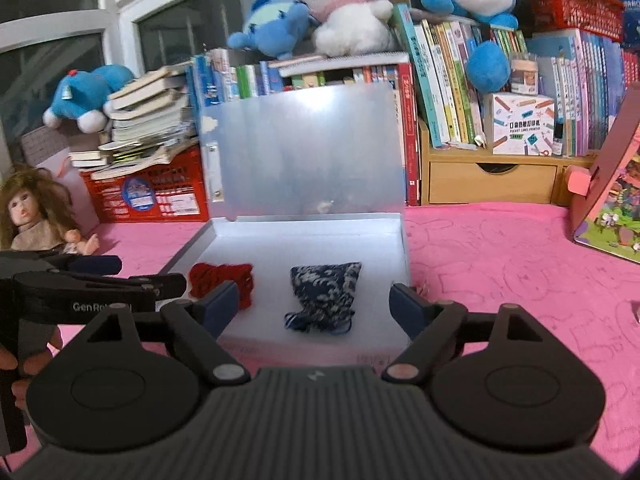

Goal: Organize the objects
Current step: 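Open both tools to release the bundle and pouch, then lift away, then grasp a black round lid with the left tool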

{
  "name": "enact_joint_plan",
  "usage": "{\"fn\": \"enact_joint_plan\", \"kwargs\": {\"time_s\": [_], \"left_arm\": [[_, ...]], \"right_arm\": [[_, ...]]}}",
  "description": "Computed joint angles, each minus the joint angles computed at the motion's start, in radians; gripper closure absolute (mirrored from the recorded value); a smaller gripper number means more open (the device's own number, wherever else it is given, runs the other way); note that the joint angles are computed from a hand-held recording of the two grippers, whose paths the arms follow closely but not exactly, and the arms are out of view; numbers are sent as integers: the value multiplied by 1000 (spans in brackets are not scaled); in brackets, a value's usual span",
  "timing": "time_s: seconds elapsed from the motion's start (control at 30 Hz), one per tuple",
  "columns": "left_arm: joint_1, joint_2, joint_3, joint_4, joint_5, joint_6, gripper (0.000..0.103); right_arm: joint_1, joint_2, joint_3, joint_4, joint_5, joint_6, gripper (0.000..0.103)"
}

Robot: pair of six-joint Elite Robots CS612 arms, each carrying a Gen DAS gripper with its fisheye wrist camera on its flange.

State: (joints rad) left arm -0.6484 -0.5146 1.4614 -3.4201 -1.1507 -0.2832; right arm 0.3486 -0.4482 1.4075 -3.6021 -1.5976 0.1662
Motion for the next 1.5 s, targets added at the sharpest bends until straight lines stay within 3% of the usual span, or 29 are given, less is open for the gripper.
{"fn": "enact_joint_plan", "kwargs": {"time_s": [0.13,0.2,0.47,0.73,0.9,1.1,1.27,1.33,1.47,1.5], "left_arm": [[-18,-25,85,-97,-17,-1,12],[-29,-31,123,-147,-22,3,7],[-87,-21,249,-342,9,22,6],[-120,-6,312,-404,34,-6,4],[-127,4,338,-437,9,-19,3],[-135,13,353,-452,24,-6,3],[-129,14,361,-475,3,-29,5],[-128,12,363,-472,3,-33,5],[-131,13,363,-484,5,-16,5],[-132,14,362,-488,6,-9,5]], "right_arm": [[19,-13,62,-75,-17,-9,12],[28,-14,88,-114,-28,-24,12],[65,-2,181,-244,-97,-54,10],[80,11,239,-285,-97,-33,10],[86,16,262,-306,-78,-42,11],[82,18,275,-293,11,-68,22],[91,22,263,-275,19,-120,31],[93,23,253,-250,11,-118,45],[92,27,233,-213,16,-110,55],[92,28,228,-206,20,-110,64]]}}
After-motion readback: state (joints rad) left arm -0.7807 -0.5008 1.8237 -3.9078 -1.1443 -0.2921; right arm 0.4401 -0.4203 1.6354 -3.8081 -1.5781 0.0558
